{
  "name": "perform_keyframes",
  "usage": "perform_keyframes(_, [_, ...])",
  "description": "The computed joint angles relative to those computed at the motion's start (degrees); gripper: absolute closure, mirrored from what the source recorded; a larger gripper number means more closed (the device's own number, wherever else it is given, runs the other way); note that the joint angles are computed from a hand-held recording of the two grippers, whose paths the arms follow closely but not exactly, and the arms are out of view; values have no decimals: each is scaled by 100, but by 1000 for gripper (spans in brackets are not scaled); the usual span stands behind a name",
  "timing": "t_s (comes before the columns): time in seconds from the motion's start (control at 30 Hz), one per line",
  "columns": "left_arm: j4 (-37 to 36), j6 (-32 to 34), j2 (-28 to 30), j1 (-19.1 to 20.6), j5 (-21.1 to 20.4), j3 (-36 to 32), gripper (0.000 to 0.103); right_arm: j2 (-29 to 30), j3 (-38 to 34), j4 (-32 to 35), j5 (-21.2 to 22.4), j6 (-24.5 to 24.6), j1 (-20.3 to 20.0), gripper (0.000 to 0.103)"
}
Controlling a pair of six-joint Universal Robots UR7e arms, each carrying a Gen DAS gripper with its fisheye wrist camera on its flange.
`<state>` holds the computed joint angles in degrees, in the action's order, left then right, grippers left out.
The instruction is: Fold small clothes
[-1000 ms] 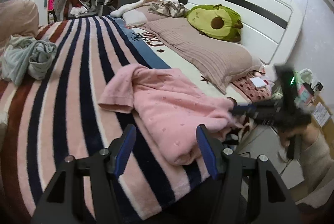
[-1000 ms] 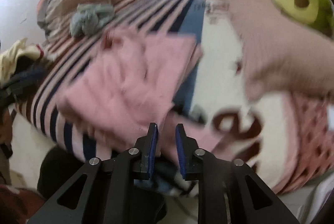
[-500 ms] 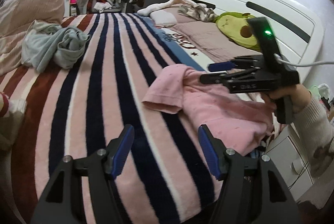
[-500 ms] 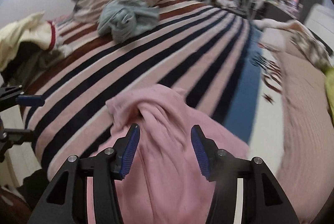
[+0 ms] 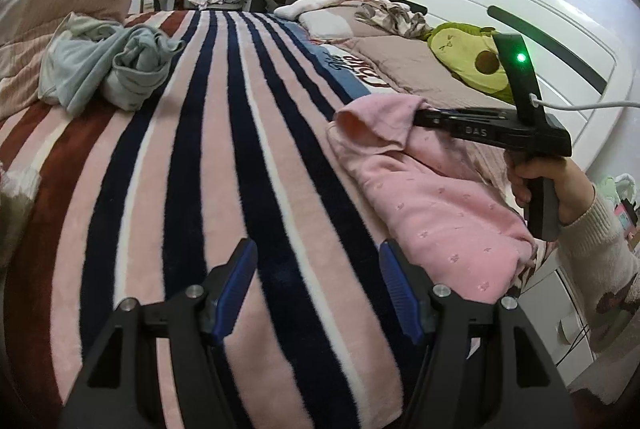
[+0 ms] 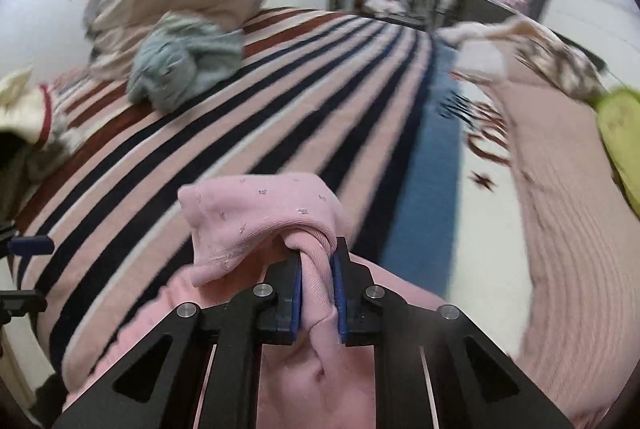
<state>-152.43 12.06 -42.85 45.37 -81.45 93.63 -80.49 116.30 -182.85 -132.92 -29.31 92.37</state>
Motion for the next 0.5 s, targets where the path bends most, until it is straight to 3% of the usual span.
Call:
perform_keyframes(0.27, [184, -11, 62, -148, -52, -48, 43, -891, 736, 288, -176, 986, -438, 94])
perform_keyframes(0.37, [250, 11, 95, -199, -4, -75, 43, -953, 910, 28, -659, 905, -411, 81])
perform_keyframes(0.5, [318, 11, 160, -235, -27, -161, 43, -1209, 1026, -374, -696, 754, -197, 80])
